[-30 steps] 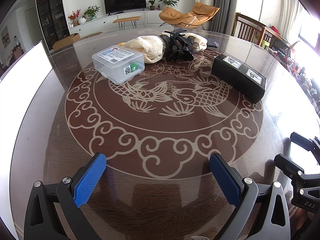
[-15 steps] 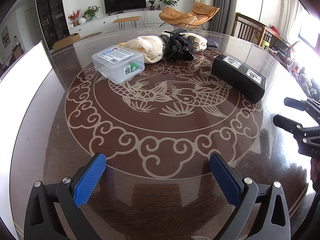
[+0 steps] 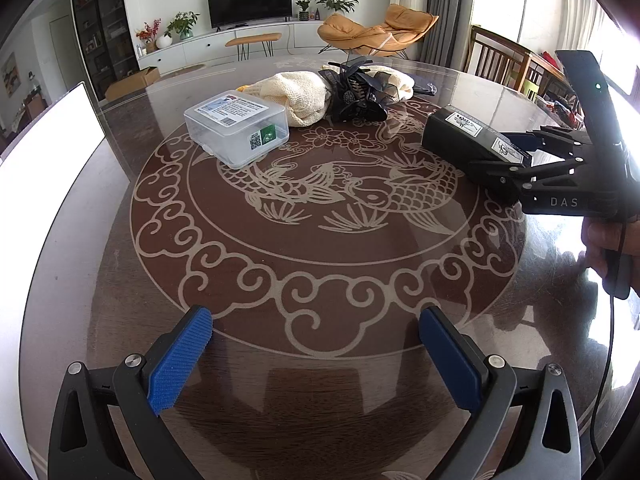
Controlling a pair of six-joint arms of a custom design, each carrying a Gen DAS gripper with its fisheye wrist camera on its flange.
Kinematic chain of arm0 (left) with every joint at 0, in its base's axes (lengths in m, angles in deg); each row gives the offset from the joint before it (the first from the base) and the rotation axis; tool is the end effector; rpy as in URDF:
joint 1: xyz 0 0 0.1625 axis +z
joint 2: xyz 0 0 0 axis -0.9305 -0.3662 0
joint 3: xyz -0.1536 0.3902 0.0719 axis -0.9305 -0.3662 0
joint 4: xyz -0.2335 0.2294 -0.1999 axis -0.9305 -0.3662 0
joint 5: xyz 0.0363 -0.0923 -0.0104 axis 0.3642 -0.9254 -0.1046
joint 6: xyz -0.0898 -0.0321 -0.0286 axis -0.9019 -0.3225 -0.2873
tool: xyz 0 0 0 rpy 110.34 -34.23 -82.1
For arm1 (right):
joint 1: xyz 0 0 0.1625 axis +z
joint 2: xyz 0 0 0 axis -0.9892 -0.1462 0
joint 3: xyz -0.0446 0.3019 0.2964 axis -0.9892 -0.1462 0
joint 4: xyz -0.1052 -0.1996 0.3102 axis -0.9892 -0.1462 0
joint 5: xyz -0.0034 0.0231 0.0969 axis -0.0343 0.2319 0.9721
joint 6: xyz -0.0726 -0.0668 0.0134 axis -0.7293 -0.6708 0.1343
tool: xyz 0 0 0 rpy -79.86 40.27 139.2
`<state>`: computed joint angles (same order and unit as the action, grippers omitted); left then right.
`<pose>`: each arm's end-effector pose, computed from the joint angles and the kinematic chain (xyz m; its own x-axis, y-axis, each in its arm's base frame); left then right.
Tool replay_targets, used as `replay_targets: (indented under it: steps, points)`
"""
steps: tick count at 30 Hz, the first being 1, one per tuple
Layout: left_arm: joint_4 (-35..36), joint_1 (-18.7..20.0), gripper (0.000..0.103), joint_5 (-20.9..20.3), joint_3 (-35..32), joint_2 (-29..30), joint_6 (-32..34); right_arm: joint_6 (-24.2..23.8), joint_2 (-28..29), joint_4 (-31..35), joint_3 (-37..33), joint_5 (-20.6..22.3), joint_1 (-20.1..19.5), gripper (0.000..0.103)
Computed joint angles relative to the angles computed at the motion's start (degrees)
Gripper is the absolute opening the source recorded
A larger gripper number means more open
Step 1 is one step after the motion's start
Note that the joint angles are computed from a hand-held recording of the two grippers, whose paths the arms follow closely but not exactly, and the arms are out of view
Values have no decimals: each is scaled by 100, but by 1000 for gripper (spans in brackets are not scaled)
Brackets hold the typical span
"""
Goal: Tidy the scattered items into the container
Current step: 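Grasp the black rectangular box with the right tool, then lift the black box with the right tool while the left tool grasps the clear plastic box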
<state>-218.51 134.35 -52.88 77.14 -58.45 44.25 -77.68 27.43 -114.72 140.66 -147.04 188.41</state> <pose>-0.0066 -0.5370 0.2629 -0.7028 -0.1302 -0.6993 0.3261 0.8147 -0.4795 0.3166 -0.7165 -0.0268 -0.4220 -0.7407 0.5227 -0.8701 0.4929 -0.0039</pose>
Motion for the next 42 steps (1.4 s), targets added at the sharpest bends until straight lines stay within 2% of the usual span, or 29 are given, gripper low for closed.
replay_targets:
  steps: [1,4,6,9,12,19,22,25,29,31,36,39,42]
  points:
    - [-1,1,103,0,1,1,1,81,-32,-107,83,-1,-8,59]
    - [-10,-6,103,2,26,-13,-3,26,-166,-764,538,-242,12,59]
    - [-12,-7,103,9,28,-10,-12,149,-292,-1050,853,-401,19,59]
    - [-16,-16,103,30,42,-9,-35,580,-445,-1118,1109,-466,9,59]
    - [-22,-14,103,30,42,-4,-31,563,-428,-1217,1133,-548,31,59]
    - [-22,-12,103,26,40,-4,-28,920,-554,-777,1104,-254,-77,60]
    - [223,-2,103,-1,-20,-40,-112,899,-536,-823,1109,-292,-62,60]
    - [1104,73,103,-27,-403,-100,-547,902,-534,-823,1110,-291,-62,60]
    - [835,205,103,-62,-960,6,-201,902,-535,-822,1109,-289,-63,60]
    - [940,327,103,-98,-1389,153,-59,903,-536,-821,1111,-289,-63,60]
    - [1126,709,103,-673,-2310,439,-395,903,-536,-820,1109,-289,-63,60]
    - [1105,826,103,-770,-2627,611,-574,903,-538,-822,1114,-289,-63,60]
    - [1310,879,103,-637,-2865,769,-707,902,-536,-819,1108,-289,-63,60]
